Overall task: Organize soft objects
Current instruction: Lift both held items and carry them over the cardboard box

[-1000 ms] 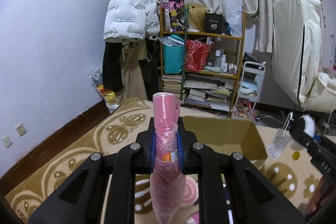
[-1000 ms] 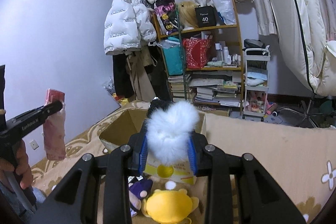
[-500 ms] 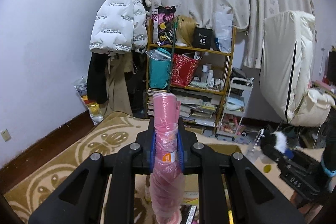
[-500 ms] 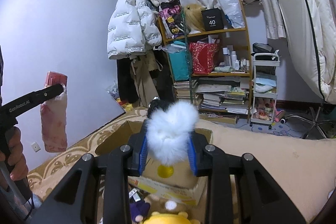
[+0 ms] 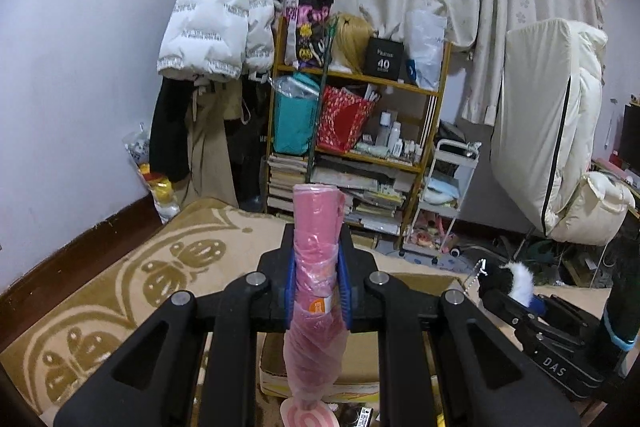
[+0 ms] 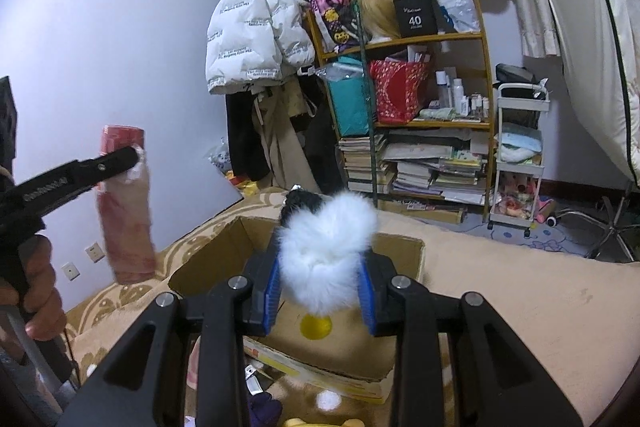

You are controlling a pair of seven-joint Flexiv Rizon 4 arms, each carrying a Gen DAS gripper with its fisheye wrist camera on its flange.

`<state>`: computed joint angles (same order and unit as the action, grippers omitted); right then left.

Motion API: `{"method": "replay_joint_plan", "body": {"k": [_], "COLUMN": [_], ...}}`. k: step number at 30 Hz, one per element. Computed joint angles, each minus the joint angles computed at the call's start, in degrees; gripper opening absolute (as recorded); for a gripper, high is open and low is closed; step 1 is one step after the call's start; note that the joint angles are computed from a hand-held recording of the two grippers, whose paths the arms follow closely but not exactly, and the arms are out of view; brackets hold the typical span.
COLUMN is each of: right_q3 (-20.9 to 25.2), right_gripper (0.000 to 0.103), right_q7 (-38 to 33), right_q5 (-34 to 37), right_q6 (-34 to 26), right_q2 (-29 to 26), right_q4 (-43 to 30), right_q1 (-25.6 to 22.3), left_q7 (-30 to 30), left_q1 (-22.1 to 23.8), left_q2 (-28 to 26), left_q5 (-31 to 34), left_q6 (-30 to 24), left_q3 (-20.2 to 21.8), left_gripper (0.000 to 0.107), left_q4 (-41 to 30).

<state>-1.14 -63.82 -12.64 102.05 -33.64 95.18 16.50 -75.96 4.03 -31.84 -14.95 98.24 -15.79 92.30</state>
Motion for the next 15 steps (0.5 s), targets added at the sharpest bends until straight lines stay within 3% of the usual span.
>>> {"method": "replay_joint_plan", "body": {"k": [6, 12, 14, 15], "right_q3": [2.4, 8.8, 10.8, 11.6], "right_gripper": [0.035, 0.036, 0.038, 0.038], "right_q7": [-1.0, -1.9, -2.2, -2.5], "right_q5": [-1.3, -2.1, -2.0, -1.9], "right_q6": [-1.2, -4.6, -5.6, -6.3], "right_q2": [-1.3, -3.5, -4.2, -4.4], "right_q4": [-1.1, -3.3, -4.1, -4.4], "right_q1": [-1.9, -6.8, -8.3, -8.8], "left_q7": [-0.6, -2.6, -4.2, -4.8], "left_q1": [-4.4, -9.6, -11.8, -12.3], "left_q2": [-2.5, -4.2, -4.7, -4.9], "left_q5": [-0.8, -0.5, 0.4, 0.8], "left_q6": [-3.6, -8.5, -9.7, -10.4], "left_q3": [5.3, 12.3, 15.6, 16.4], "left_gripper": [0.016, 0.022, 0.036, 0.060], "left_q4": [-3.5, -6.2, -7.1, -7.4]}}
